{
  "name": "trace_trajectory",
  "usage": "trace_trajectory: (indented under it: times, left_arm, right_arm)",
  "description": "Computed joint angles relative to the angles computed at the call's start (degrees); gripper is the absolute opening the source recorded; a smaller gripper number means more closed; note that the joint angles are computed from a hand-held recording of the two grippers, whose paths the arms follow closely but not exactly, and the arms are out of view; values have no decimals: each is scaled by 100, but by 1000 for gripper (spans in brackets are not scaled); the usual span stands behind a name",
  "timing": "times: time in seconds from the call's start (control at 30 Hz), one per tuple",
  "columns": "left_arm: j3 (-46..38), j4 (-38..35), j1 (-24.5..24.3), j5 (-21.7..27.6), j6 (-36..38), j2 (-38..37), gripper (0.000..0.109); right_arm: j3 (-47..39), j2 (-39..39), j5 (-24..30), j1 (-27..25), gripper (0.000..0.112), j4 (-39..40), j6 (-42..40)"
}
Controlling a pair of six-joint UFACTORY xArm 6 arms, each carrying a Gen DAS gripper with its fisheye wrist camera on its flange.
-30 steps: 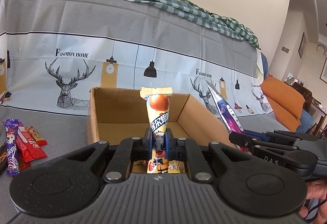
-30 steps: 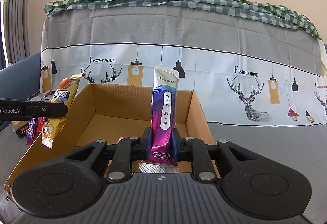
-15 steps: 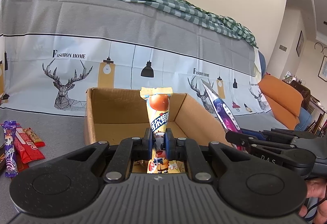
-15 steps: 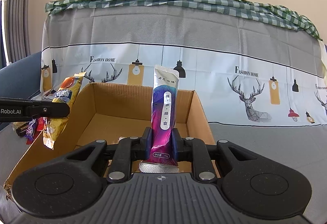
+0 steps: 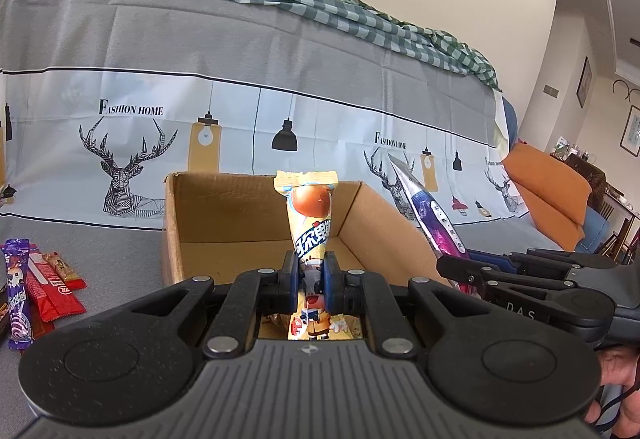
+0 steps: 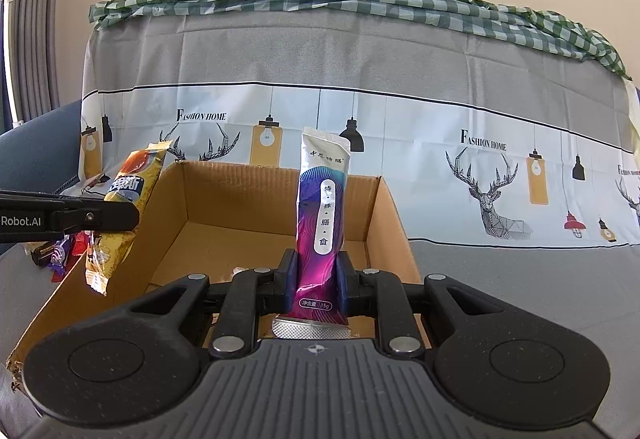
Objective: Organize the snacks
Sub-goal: 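Open the right tool to drop the tube snack while the left tool releases the yellow bar into the box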
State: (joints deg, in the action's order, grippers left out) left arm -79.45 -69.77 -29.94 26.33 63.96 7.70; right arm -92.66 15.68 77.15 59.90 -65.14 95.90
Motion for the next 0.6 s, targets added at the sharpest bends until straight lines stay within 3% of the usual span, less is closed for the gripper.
trace_trajectory:
  times: [0.6]
  left_arm:
    - [23, -120, -21, 41, 155, -20, 12]
  right_arm:
    - [-3, 1, 4, 4, 21, 0, -22]
